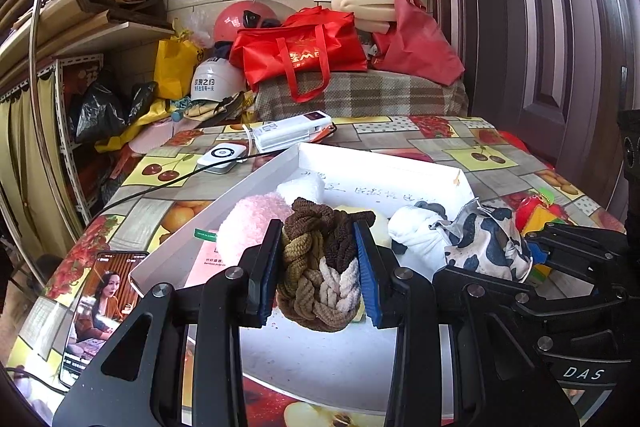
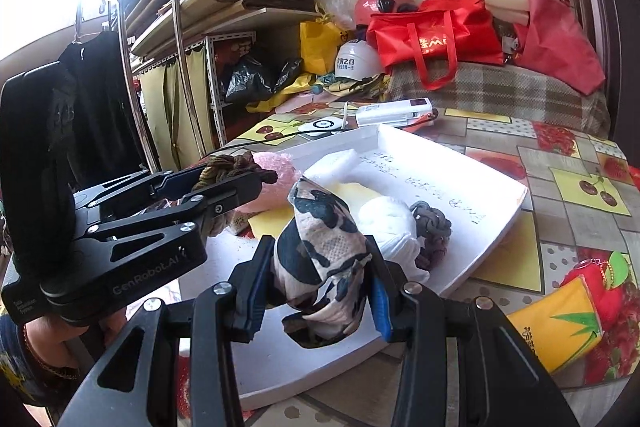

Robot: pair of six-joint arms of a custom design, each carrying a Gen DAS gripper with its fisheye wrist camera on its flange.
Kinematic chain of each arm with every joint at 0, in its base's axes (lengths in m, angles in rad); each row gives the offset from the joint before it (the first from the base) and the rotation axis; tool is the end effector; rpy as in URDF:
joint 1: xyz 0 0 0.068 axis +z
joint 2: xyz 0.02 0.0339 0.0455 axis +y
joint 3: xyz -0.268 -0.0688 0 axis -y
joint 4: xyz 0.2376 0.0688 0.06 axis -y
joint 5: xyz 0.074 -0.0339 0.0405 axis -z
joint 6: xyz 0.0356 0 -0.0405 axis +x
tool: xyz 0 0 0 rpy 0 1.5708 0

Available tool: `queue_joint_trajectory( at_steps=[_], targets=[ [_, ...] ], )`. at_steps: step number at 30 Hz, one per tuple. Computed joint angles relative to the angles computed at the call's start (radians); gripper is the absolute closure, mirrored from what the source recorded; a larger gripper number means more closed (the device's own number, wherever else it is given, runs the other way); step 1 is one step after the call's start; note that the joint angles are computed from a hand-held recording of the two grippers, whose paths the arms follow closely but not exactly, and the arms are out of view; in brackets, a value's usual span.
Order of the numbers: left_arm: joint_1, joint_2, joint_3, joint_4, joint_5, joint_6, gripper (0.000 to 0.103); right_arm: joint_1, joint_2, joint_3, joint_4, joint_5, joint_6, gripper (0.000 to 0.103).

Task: Organize soft objects
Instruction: 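Carry the rope knot into the white box with the left gripper while the right carries the cow-print cloth in, then open the left gripper to drop the rope knot while the right releases the cow-print cloth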

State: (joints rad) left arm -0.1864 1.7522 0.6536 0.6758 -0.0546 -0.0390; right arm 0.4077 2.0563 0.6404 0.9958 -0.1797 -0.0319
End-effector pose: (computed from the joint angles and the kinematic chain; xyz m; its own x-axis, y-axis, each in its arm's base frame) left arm 0.3244 -0.0592 0.1478 -0.4082 0.0374 -0.9121 0.1203 0.9926 -0.0132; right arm 0.3101 0.1409 0.0806 -0.3570 -0.1884 -0.9149 -0.5516 0.8330 0.0437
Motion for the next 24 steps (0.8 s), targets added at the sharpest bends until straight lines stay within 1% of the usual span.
queue_joint_trajectory(
  at_steps=[4,7,9,12,17,20,24],
  targets=[
    [0.010,-0.001,0.005,-0.022,0.004,-0.007,0.068,-0.002,0.008,0.034,-0.035,-0.007,0.009,0.061],
    [0.024,0.012,0.035,-0.062,0.017,-0.018,0.068,-0.014,0.025,0.099,-0.114,-0.023,0.031,0.061],
    [0.031,0.032,0.069,-0.096,0.022,-0.019,0.068,-0.021,0.035,0.130,-0.144,-0.025,0.041,0.061],
    [0.033,0.072,0.132,-0.140,0.012,-0.018,0.068,-0.021,0.049,0.180,-0.186,0.011,0.018,0.061],
    [0.038,0.130,0.213,-0.161,-0.020,-0.017,0.068,-0.023,0.077,0.261,-0.243,0.096,-0.007,0.061],
    [0.039,0.156,0.248,-0.169,-0.036,-0.018,0.068,-0.054,0.106,0.347,-0.329,0.103,0.046,0.061],
    [0.039,0.178,0.282,-0.187,-0.044,-0.017,0.068,-0.087,0.132,0.406,-0.363,0.091,0.107,0.061]
  ],
)
